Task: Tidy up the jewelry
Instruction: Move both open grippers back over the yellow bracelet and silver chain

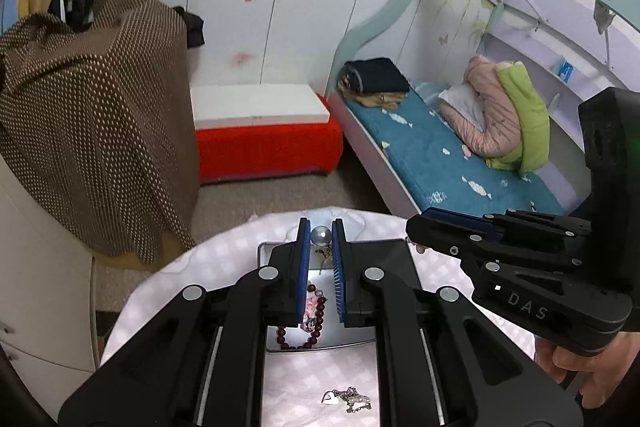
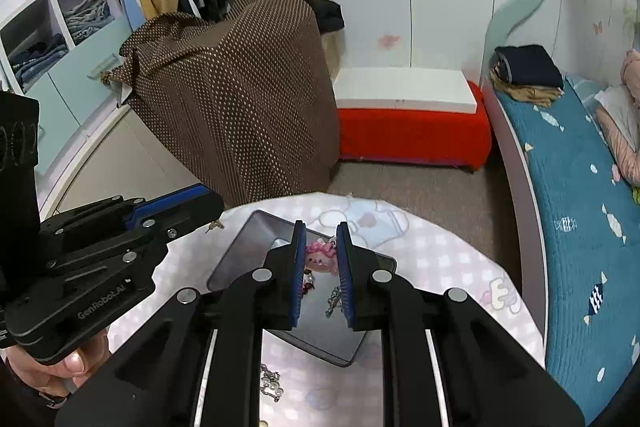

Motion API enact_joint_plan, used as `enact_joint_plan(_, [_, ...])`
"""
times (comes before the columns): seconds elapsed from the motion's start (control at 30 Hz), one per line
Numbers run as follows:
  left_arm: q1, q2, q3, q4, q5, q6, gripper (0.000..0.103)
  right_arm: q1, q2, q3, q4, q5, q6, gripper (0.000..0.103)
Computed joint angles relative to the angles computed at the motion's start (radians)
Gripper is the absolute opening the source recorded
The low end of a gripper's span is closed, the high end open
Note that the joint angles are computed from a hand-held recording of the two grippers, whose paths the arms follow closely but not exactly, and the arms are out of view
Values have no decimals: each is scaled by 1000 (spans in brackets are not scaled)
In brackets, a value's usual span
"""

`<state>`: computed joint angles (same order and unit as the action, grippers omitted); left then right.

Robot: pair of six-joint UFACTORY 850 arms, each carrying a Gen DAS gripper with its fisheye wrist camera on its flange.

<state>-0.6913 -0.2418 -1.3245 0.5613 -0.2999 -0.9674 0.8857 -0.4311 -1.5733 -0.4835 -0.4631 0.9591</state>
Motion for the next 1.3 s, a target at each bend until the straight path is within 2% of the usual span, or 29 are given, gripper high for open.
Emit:
enact_joint_plan(0.17, [15,-17,-2,-100,3,88,11,-9,-12,0,48,3,-37,14])
enact_joint_plan(0.27, [20,-39,-23,-194,-25,198,13,-15,-17,-3,81,0,-64,15])
enact_joint_plan(0.33, [15,-47,-33,-141,-58,145,39,-18,-19,-5,90,-5,-63,15])
enact_joint_plan(0.37, [15,-41,-24,-92,-59,86,60,-19,-20,-6,94,-9,-62,16])
enact_joint_plan(0.4, [14,-31,-13,-42,-53,21,75,-21,-20,-6,104,-9,-68,20])
enact_joint_plan(0.43, [13,-23,-6,-12,-51,-20,78,-21,-19,-4,112,-8,-74,31])
enact_joint_plan(0.53, [7,-8,1,47,-71,-79,83,-19,-13,3,82,-10,-42,50])
enact_joint_plan(0.57, [4,-2,4,78,-81,-112,88,-20,-10,8,77,-4,-33,54])
enact_joint_plan(0.6, [2,7,11,111,-87,-150,91,-20,-3,16,60,3,-7,67])
enact_joint_plan(0.63, [0,24,27,157,-87,-203,91,-18,8,30,4,8,61,82])
enact_joint_plan(0.7, [-6,53,53,220,-84,-276,93,-13,22,47,-98,-1,175,96])
enact_joint_plan(0.8, [-31,81,73,359,-151,-412,93,-15,37,62,-121,3,211,96])
enact_joint_plan(0.93, [-56,133,120,479,-194,-554,93,-8,54,74,-165,-3,247,96])
enact_joint_plan(1.3, [-155,232,201,650,-355,-713,97,47,134,154,-380,-33,432,96])
